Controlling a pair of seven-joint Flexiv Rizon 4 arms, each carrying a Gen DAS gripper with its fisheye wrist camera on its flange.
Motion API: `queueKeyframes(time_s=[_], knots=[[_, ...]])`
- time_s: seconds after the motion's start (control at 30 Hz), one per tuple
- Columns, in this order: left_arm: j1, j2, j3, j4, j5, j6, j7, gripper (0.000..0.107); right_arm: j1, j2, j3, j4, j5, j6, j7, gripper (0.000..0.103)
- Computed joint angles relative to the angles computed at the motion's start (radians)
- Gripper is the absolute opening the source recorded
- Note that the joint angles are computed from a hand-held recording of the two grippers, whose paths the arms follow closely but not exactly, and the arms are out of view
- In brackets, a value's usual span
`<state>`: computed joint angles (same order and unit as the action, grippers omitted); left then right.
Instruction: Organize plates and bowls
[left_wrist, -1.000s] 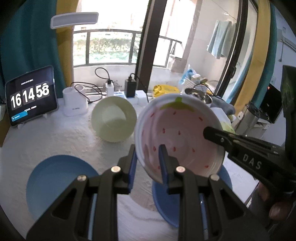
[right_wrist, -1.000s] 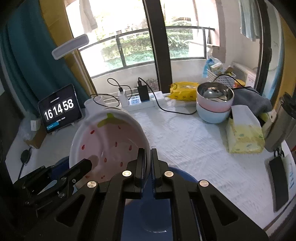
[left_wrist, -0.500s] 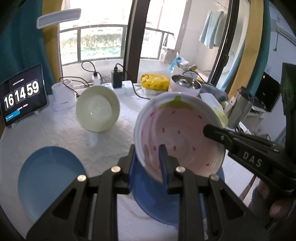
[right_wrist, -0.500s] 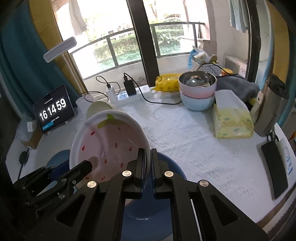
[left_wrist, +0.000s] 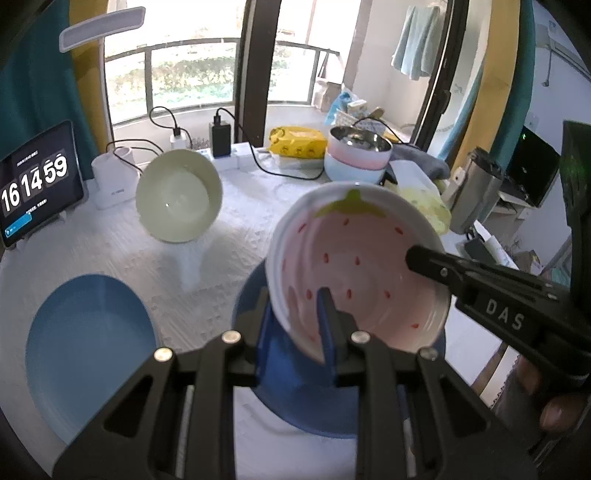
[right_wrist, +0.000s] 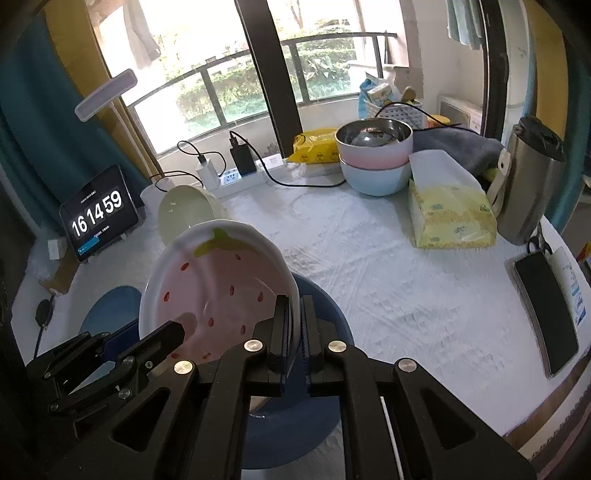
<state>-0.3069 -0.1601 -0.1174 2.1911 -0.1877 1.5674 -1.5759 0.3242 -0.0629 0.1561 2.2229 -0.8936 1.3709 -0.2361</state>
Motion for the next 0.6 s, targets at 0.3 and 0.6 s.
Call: queueKeyframes(time_s=[0.3, 0.6], knots=[[-0.029, -0.013, 0.032, -0.014, 0.06, -0.037, -0.05, 0.024, -0.001, 0.002, 0.006, 0.028, 0.04, 0.003, -0.012, 0.006], [-0.045, -0.022, 0.059, -0.036, 0.14, -0.094, -0.112, 0.024, 0.007, -0.004, 0.011, 0.043, 0.09, -0.002, -0.044, 0.006]])
